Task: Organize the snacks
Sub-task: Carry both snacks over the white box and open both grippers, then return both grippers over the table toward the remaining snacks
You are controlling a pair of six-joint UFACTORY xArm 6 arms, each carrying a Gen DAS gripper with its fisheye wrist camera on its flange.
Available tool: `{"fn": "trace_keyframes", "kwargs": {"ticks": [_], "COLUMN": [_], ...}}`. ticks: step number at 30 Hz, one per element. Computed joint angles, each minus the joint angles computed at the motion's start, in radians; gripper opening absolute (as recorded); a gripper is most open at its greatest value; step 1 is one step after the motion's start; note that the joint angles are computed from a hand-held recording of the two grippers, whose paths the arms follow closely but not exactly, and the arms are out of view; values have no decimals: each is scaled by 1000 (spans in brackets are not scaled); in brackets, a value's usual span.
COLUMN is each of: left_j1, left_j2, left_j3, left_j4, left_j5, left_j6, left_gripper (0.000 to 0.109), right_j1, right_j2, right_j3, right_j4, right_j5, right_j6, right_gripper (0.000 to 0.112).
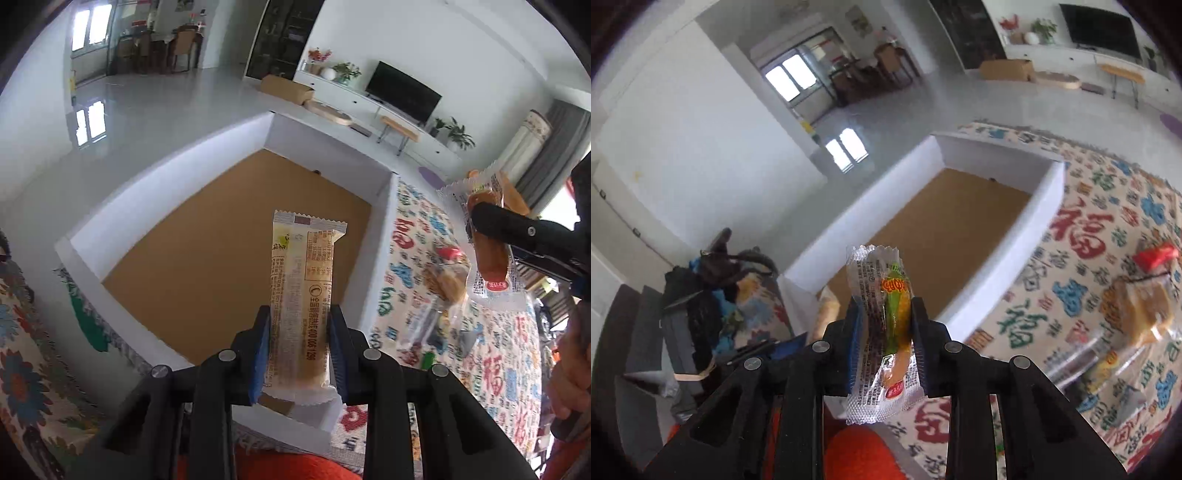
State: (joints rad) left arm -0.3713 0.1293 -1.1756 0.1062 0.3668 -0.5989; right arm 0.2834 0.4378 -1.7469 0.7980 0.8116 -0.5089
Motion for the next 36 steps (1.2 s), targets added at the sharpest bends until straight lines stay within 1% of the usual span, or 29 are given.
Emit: {"fn": "trace_keyframes", "kwargs": {"ticks": [1,2,3,4,5,6,7,8,10,11,12,14,16,17,20,23,29,32,34,36], "left_j1": [12,20,26,31,37,45,51,52,44,37,27,1,-39,-55,-86,-114,-157,-181,-202,-228], "left_j2": [7,13,20,20,17,10,1,-2,-3,-7,-11,-21,-17,-11,-6,9,22,27,34,58], "left_j3": [-3,-6,-7,2,16,39,61,76,92,99,102,107,84,73,59,31,6,20,40,51], "left_j4": [45,95,122,146,185,245,293,304,277,287,335,471,589,625,648,663,673,651,617,587], "left_j5": [7,16,20,15,-4,-39,-74,-96,-120,-131,-138,-142,-119,-108,-86,-46,4,-7,-38,-77], "left_j6": [-35,-84,-115,-148,-199,-268,-321,-335,-320,-327,-365,-469,-560,-585,-589,-587,-581,-573,-551,-515], "left_gripper": [29,33,48,61,84,92,93,94,95,95,95,95,95,95,95,95,95,95,95,95], "right_j1": [24,44,60,74,80,87,89,89,87,85,84,78,66,55,15,-31,-99,-133,-154,-185], "right_j2": [34,67,97,121,108,96,78,53,-17,-50,-85,-155,-211,-233,-282,-316,-359,-348,-333,-307], "right_j3": [-43,-82,-116,-138,-119,-94,-64,-24,76,127,185,306,420,467,592,682,828,883,922,949], "right_j4": [-9,-12,-21,-27,-23,-18,-5,10,11,10,6,-1,-13,-29,-71,-134,-202,-223,-238,-305], "right_j5": [0,1,-1,-10,-19,-46,-69,-94,-164,-207,-260,-374,-473,-510,-600,-658,-734,-775,-812,-839], "right_j6": [15,28,45,59,60,58,43,19,-21,-45,-67,-116,-156,-163,-163,-123,-95,-71,-42,34], "right_gripper": [29,34,35,48,59,59,59,59,60,64,67,68,68,68,68,68,68,68,68,68]}}
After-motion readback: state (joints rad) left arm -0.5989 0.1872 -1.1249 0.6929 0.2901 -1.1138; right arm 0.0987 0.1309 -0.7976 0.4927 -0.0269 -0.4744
